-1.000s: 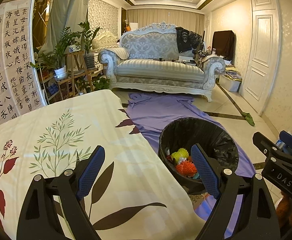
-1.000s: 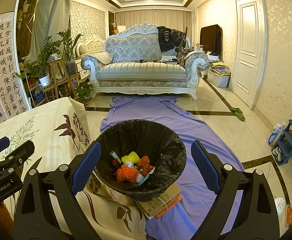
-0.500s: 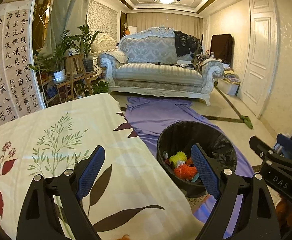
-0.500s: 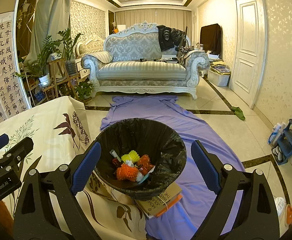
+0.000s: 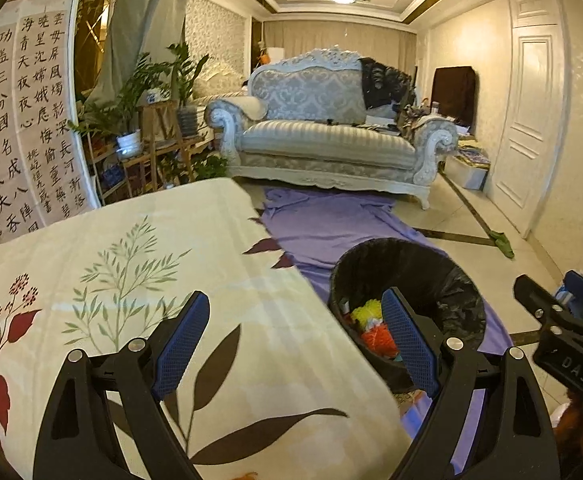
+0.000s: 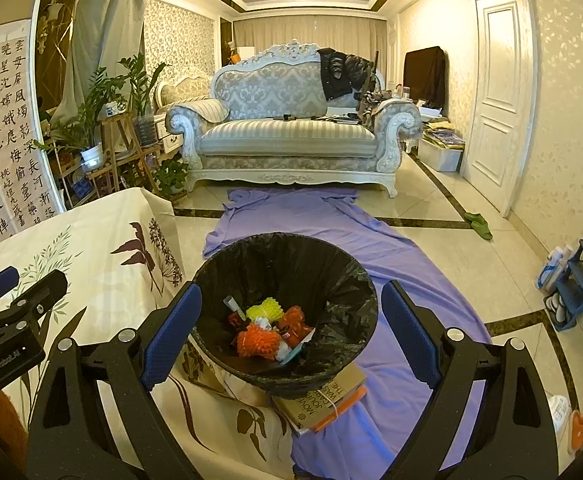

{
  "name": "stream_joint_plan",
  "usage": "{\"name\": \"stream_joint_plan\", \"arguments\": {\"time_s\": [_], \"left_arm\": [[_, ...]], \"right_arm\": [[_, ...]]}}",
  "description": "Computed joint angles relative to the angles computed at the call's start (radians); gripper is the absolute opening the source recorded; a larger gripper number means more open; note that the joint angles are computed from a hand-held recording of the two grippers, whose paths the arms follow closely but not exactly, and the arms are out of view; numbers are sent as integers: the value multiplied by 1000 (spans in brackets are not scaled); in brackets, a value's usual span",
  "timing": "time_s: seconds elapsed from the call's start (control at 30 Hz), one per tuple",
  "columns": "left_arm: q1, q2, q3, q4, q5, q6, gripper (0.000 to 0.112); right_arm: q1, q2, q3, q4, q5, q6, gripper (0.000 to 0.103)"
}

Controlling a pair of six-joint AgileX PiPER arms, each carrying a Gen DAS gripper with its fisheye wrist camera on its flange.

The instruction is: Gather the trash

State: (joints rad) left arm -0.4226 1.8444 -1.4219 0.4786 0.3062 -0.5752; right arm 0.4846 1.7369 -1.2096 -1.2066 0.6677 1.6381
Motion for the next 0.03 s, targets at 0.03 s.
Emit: {"name": "stream_joint_plan", "arguments": {"time_s": [0.03], "left_arm": [[4, 4, -6, -8, 16, 5, 85]], "right_arm": [[1, 4, -2, 0, -3, -1, 89]]}}
